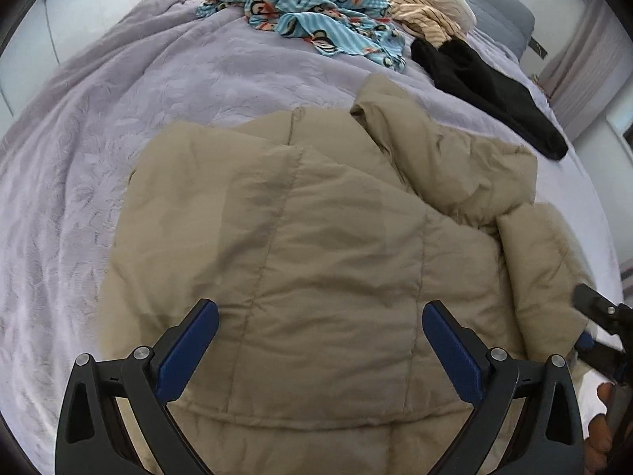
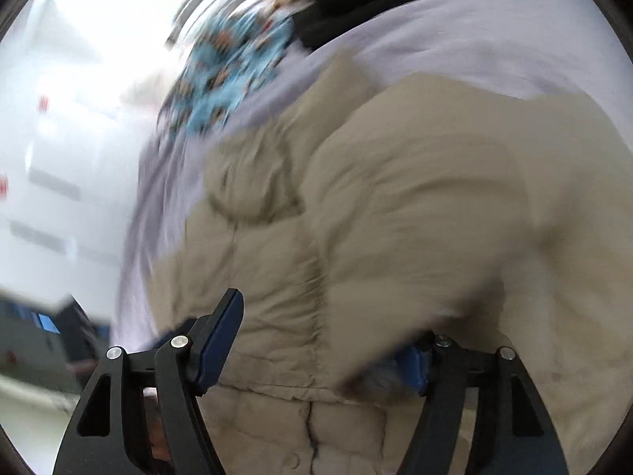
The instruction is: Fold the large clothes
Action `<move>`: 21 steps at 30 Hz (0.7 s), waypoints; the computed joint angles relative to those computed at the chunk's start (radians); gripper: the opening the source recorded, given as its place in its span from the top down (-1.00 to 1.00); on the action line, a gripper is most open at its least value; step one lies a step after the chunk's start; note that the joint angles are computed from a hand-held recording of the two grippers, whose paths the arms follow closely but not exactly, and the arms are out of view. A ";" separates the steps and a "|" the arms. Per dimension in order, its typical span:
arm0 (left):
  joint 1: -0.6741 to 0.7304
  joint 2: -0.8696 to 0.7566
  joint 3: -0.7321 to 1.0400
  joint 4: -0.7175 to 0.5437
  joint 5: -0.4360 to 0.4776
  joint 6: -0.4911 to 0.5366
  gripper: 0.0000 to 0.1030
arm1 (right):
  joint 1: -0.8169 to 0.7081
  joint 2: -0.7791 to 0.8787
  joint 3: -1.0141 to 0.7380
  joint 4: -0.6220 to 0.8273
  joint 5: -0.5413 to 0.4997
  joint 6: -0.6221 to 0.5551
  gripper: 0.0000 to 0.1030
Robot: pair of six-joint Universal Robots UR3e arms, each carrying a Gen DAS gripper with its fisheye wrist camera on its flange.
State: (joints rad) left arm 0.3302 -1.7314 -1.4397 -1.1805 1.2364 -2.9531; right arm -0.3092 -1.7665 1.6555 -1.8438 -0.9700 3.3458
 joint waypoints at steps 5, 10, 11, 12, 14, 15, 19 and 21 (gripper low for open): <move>0.089 -0.025 0.007 -0.075 -0.150 0.050 -1.00 | -0.165 -0.075 0.080 -0.041 0.051 0.109 0.57; 0.194 -0.083 0.070 -0.292 -0.362 0.169 -1.00 | 0.010 0.075 -0.104 -0.094 -0.012 0.048 0.79; 0.218 -0.097 0.093 -0.360 -0.416 0.204 -1.00 | 0.087 0.117 -0.161 -0.096 -0.045 0.019 0.79; 0.233 -0.113 0.117 -0.415 -0.453 0.226 -1.00 | 0.146 0.153 -0.201 -0.099 -0.077 0.004 0.79; 0.260 -0.132 0.147 -0.508 -0.516 0.264 -1.00 | 0.281 0.231 -0.281 -0.097 -0.158 -0.034 0.79; 0.271 -0.147 0.168 -0.567 -0.552 0.296 -1.00 | 0.328 0.253 -0.308 -0.084 -0.191 -0.050 0.79; 0.299 -0.241 0.314 -0.926 -0.696 0.499 -1.00 | 0.513 0.385 -0.462 0.063 -0.346 -0.116 0.49; 0.282 -0.263 0.348 -0.957 -0.700 0.513 -1.00 | 0.527 0.374 -0.449 0.087 -0.343 -0.129 -0.11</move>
